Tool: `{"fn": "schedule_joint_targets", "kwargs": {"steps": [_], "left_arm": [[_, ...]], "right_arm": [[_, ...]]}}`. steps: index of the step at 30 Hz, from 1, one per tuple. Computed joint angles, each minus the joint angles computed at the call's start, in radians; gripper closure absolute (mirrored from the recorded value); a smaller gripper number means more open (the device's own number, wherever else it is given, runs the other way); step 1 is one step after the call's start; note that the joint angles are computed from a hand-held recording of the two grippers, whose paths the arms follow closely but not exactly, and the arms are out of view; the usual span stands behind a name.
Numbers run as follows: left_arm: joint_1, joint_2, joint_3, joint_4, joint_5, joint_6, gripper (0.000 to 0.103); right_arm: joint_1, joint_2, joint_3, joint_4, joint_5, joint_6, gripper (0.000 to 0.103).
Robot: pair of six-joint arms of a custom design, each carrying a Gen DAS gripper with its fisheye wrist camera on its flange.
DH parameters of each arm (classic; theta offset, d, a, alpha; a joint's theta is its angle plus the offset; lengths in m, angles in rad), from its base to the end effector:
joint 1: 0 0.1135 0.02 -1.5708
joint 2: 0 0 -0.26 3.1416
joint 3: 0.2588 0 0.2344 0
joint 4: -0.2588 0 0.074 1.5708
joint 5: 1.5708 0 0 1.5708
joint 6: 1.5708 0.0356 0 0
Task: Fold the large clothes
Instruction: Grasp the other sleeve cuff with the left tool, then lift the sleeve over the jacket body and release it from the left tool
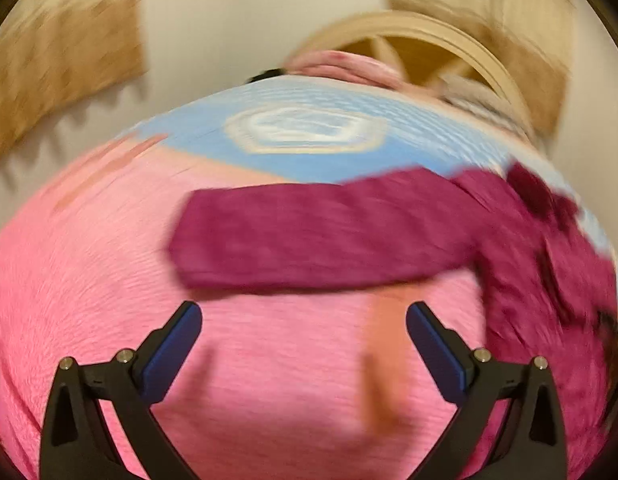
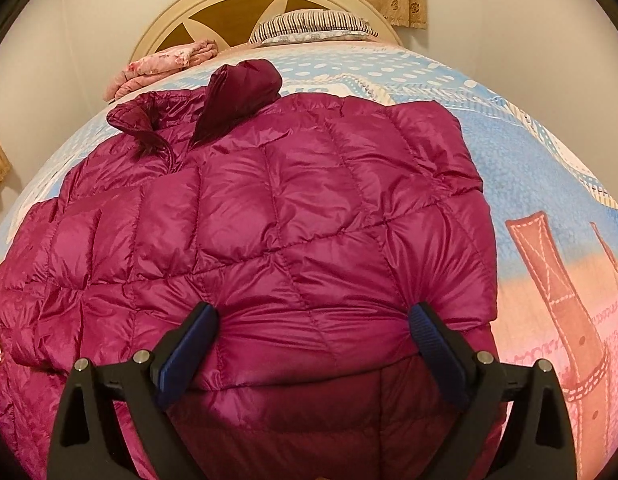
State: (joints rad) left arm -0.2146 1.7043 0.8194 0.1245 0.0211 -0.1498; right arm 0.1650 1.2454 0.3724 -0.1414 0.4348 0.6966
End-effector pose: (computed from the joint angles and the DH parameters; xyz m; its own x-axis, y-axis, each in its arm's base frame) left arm 0.3164 -0.0697 0.1583 -0.6999 -0.0002 -0.7143 0.1248 0.9846 -0.1225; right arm 0.1845 0.0155 0.1345 -0.5973 0.4905 -0.6346 0.5915 0.8037 0.0645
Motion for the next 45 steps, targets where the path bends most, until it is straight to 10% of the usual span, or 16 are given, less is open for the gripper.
{"fn": "schedule_joint_targets", "kwargs": {"steps": [7,16,18,21,23,45], "left_arm": [[0.258,0.148,0.113,0.018,0.342,-0.177,0.005],[0.231,0.309,0.228,0.013,0.360,-0.244,0.016],[0.244,0.318,0.252,-0.021,0.360,-0.245,0.029],[0.236,0.326,0.276,-0.047,0.343,-0.205,0.080],[0.233,0.301,0.260,-0.032,0.329,-0.201,0.085],[0.000,-0.090,0.224,0.027,0.252,0.013,0.090]], "right_arm": [[0.002,-0.005,-0.002,-0.005,0.003,0.001,0.005],[0.004,-0.004,-0.001,-0.006,0.005,0.003,0.005],[0.004,-0.004,-0.001,-0.006,0.005,0.003,0.005],[0.005,-0.004,-0.001,-0.006,0.005,0.004,0.005],[0.005,-0.006,-0.002,-0.008,0.006,0.005,0.005],[0.004,-0.027,-0.012,-0.004,-0.003,0.010,0.005]]}}
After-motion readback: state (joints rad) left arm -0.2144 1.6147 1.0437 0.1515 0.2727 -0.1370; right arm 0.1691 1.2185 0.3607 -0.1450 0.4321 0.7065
